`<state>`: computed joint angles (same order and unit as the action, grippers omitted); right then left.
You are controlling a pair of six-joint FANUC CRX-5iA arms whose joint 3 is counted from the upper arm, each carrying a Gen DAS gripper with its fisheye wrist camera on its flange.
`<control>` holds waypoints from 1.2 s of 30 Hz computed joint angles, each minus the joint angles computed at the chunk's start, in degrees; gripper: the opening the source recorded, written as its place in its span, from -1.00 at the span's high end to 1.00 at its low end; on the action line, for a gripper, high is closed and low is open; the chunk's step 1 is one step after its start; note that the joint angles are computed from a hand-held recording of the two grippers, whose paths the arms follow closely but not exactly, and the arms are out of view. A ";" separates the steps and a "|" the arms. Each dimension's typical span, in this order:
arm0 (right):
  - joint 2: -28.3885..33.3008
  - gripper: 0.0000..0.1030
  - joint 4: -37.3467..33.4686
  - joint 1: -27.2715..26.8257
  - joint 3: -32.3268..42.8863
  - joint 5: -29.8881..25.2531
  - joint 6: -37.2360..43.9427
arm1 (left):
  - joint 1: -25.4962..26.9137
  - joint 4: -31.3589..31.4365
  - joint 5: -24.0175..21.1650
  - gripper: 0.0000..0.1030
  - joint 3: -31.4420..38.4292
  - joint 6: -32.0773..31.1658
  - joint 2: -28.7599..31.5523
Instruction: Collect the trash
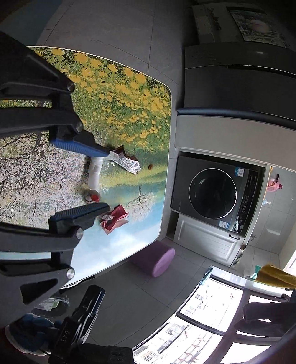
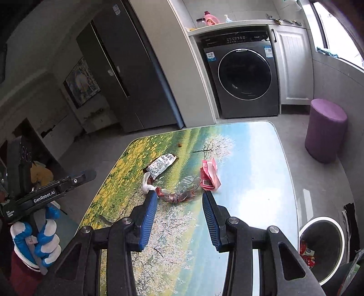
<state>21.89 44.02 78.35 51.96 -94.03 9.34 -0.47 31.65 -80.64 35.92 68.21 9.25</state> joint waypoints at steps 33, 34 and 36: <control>-0.67 0.92 -17.34 -12.20 -11.10 15.91 0.43 | -5.75 -8.48 -1.25 0.93 2.82 7.56 10.95; -1.03 0.92 -16.77 -11.76 -11.54 15.96 0.17 | -5.67 -8.46 -0.78 0.93 1.78 7.21 10.05; -1.68 0.93 -15.49 -10.63 -12.11 15.69 -0.24 | -5.44 -8.23 0.05 0.93 0.08 6.76 8.33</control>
<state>20.21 28.53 67.72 39.86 -78.34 9.10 -5.91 23.42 -80.59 36.00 74.97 17.58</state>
